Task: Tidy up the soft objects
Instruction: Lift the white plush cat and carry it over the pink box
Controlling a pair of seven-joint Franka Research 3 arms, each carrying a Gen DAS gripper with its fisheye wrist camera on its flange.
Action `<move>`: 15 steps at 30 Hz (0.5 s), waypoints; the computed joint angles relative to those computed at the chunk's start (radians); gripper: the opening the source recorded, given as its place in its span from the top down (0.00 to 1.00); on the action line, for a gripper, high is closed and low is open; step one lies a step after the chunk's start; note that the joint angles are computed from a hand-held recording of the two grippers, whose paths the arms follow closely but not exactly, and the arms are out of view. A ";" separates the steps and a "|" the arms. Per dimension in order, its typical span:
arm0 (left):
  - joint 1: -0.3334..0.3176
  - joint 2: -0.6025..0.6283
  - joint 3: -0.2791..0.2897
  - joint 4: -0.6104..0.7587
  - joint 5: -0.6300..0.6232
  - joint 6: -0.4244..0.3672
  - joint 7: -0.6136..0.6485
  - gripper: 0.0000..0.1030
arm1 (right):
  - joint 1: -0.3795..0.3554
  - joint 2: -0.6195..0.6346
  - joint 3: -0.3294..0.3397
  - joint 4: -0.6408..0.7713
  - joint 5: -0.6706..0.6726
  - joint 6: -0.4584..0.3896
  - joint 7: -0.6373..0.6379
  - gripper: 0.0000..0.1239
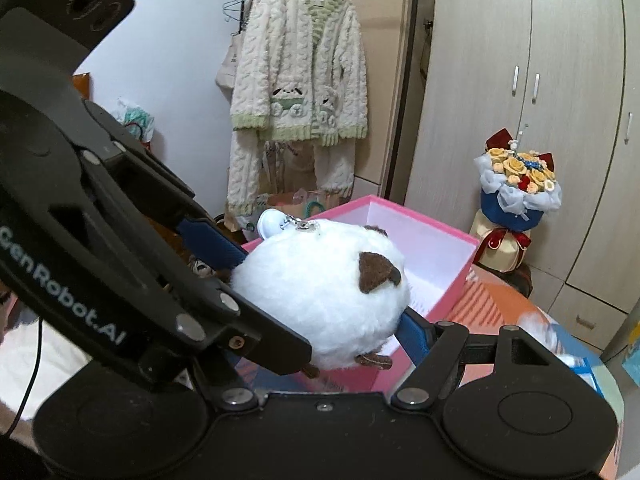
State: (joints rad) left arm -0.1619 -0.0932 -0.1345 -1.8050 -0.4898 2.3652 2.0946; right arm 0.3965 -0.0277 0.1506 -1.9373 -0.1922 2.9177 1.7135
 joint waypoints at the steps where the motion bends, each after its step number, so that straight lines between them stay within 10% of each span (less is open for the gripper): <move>1: 0.001 0.030 0.001 0.033 0.000 0.000 -0.005 0.48 | -0.001 0.029 -0.005 0.037 0.030 -0.016 -0.032 0.37; 15: 0.105 0.534 -0.109 0.600 0.096 -0.082 -0.253 0.48 | 0.042 0.444 -0.110 0.589 0.148 -0.262 -0.170 0.37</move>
State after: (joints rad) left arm -0.0573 0.4405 -0.2438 -1.2046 -0.3943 2.2833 1.8420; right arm 0.4387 0.4160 0.0407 -1.3488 -0.0442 2.6556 1.5432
